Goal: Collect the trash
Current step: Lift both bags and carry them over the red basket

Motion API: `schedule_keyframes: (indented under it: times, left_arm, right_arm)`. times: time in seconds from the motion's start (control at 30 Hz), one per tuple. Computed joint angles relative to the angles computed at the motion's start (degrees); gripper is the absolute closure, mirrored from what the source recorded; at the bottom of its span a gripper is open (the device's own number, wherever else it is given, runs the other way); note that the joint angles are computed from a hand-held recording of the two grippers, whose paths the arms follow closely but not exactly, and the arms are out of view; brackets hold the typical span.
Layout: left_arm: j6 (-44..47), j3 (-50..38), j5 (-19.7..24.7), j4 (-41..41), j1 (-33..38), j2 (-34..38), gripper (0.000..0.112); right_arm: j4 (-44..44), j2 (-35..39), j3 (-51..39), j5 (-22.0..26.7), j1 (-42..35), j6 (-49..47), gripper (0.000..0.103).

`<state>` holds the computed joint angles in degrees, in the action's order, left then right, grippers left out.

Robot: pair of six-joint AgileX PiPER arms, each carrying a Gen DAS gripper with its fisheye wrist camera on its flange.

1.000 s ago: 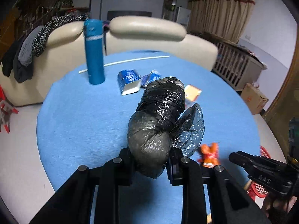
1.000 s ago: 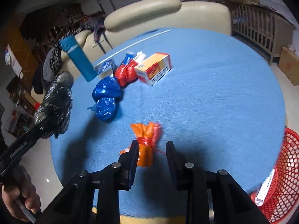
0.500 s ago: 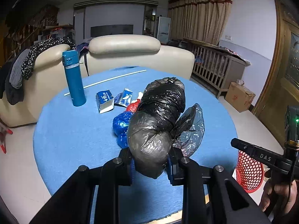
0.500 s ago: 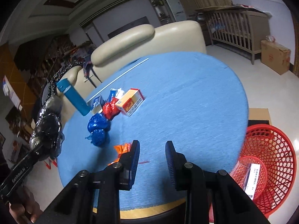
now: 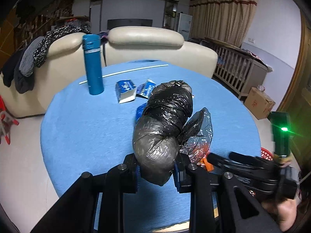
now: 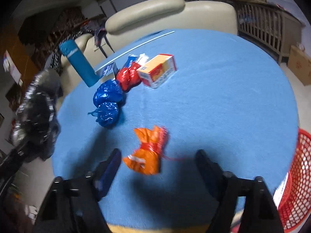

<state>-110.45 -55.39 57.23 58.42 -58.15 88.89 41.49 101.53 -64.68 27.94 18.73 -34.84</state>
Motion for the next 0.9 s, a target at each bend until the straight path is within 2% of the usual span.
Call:
schedule_keyframes:
  times: [0.03, 0.07, 0.13, 0.2, 0.27, 0.37, 0.43, 0.6, 0.9]
  left_arm:
    - [-0.44, 0.16, 0.48, -0.08, -0.35, -0.16, 0.085]
    - [-0.73, 0.64, 0.50, -0.15, -0.32, -0.55, 0.085]
    - [-1.43, 1.45, 0.66, -0.30, -0.53, -1.24, 0.085]
    - [-1.75, 1.69, 1.17, -0.31, -0.97, -1.53, 0.085]
    - [-2.05, 2.05, 1.55, -0.03, -1.36, -1.84, 0.085]
    - [-1.95, 1.57, 1.52, -0.01, -1.51, -1.66, 0.085]
    - [-1.18, 0.64, 1.72, 0.07, -1.79, -1.15, 0.085]
    - [2.29, -3.58, 1.05, -0.23, -2.11, 1.73, 0.085]
    - [11.78, -14.15, -4.42, -3.49, -0.95, 9.12, 0.085]
  right_arm:
    - [-4.21, 1.21, -1.58, -0.60, 1.82, 4.14, 0.046]
    - [-8.66, 2.51, -3.23, -0.70, 3.56, 8.03, 0.054]
    - [-15.99, 5.16, -5.71, 0.21, 6.11, 13.90, 0.064]
    - [-18.15, 6.18, -5.49, -0.19, 7.12, 15.40, 0.070]
    - [-15.26, 4.40, -2.90, -1.72, 6.55, 12.12, 0.075]
    - [-8.18, 1.22, 0.80, -3.89, 3.87, 5.96, 0.076]
    - [-0.11, -1.48, 3.19, -3.38, 0.25, -1.26, 0.076]
    - [13.12, -7.23, 7.94, -0.31, -8.96, -14.25, 0.076]
    - [22.62, -13.00, 11.85, 7.02, -24.86, -25.17, 0.076]
